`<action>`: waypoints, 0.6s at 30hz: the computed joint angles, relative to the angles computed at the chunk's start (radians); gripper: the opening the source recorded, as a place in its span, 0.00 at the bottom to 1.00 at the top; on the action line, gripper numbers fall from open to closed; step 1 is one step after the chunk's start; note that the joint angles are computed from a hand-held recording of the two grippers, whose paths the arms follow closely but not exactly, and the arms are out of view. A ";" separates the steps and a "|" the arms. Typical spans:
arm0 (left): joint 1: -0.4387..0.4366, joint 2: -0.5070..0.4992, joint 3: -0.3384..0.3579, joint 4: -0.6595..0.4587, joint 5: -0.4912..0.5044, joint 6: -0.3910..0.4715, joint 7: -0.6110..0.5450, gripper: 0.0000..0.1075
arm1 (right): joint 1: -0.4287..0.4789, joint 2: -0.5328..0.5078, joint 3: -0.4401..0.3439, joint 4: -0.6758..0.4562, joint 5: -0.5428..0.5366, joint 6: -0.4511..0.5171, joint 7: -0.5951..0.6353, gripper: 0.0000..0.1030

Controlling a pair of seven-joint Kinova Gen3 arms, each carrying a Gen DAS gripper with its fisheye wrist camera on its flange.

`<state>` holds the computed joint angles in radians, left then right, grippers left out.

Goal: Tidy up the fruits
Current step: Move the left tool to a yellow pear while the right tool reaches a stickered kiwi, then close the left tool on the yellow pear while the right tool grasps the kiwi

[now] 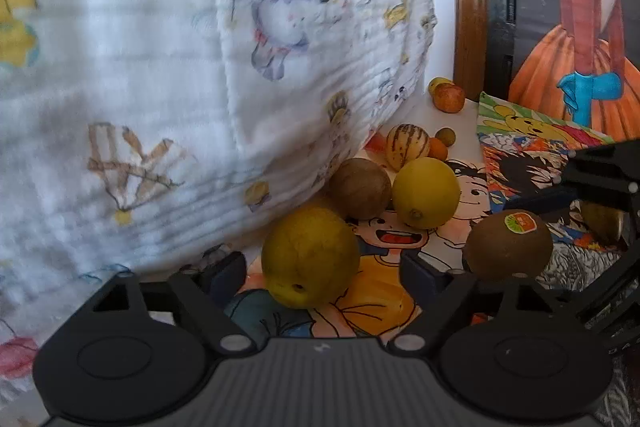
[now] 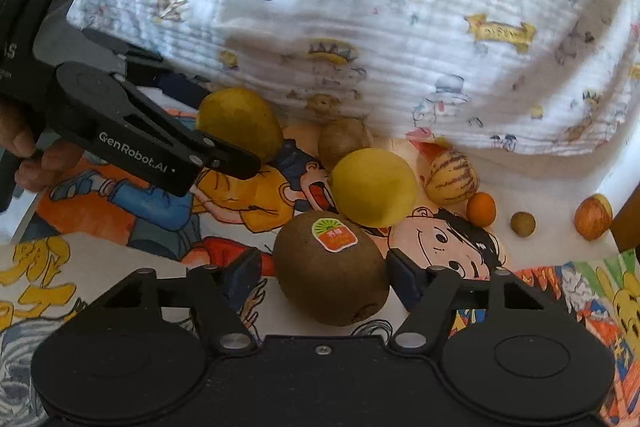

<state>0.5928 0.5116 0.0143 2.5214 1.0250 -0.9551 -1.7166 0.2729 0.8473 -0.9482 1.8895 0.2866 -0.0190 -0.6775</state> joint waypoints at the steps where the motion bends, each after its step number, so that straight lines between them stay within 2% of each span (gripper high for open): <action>1: -0.008 -0.002 0.000 -0.002 -0.003 0.007 0.007 0.77 | 0.001 0.002 -0.001 -0.003 -0.003 0.001 -0.004 0.64; 7: -0.044 -0.001 -0.006 -0.021 -0.031 0.046 0.025 0.65 | -0.006 0.014 0.004 -0.013 -0.003 -0.002 -0.007 0.61; 14: -0.051 0.000 -0.017 -0.046 -0.002 0.076 0.010 0.55 | -0.007 0.018 0.009 -0.004 0.016 -0.027 -0.025 0.61; 18: -0.047 -0.004 -0.017 -0.051 0.015 0.083 -0.010 0.55 | -0.051 -0.038 0.067 0.020 -0.005 -0.052 -0.081 0.60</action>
